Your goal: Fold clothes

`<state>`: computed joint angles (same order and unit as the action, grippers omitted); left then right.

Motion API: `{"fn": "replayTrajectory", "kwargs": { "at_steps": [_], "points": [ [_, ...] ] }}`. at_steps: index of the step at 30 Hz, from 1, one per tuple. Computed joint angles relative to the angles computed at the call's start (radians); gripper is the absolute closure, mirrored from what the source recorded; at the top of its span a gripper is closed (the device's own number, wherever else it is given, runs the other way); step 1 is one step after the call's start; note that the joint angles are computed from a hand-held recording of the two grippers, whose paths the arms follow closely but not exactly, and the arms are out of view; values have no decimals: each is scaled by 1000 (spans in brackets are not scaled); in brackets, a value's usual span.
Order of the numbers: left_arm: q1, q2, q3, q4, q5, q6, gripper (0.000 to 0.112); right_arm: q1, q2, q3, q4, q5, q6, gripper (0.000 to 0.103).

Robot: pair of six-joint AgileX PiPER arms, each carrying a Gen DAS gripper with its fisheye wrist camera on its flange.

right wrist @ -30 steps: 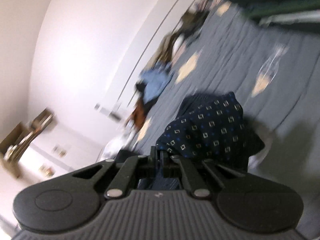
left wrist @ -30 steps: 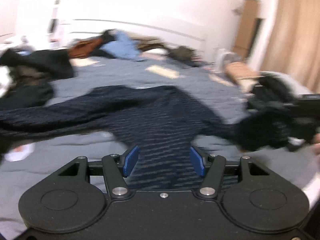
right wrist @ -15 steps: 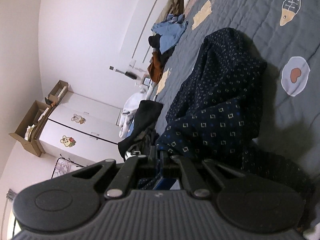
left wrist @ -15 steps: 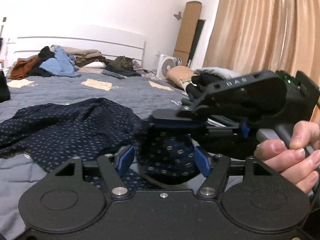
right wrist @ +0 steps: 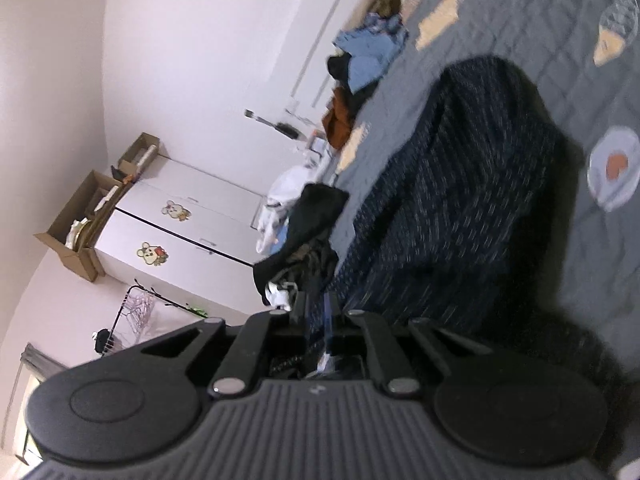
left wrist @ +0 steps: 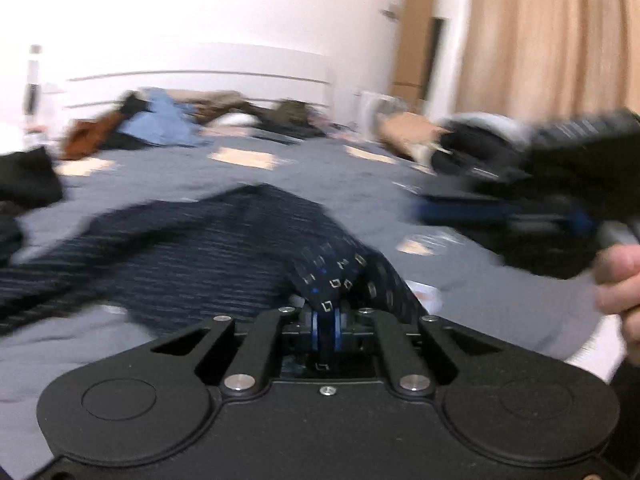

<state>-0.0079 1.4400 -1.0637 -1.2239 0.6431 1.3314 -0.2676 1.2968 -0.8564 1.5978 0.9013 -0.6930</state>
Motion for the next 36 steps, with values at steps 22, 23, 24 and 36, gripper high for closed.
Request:
{"fn": "replayTrajectory", "kwargs": {
  "at_steps": [22, 23, 24, 36],
  "points": [
    [866, 297, -865, 710, 281, -649, 99, 22, 42, -30, -112, -131, 66, 93],
    [854, 273, -818, 711, 258, -621, 92, 27, 45, -33, -117, -134, 68, 93],
    [845, 247, -767, 697, 228, -586, 81, 32, 49, -35, -123, -137, 69, 93],
    [509, 122, -567, 523, 224, -483, 43, 63, 87, -66, -202, -157, 97, 93]
  ]
}}
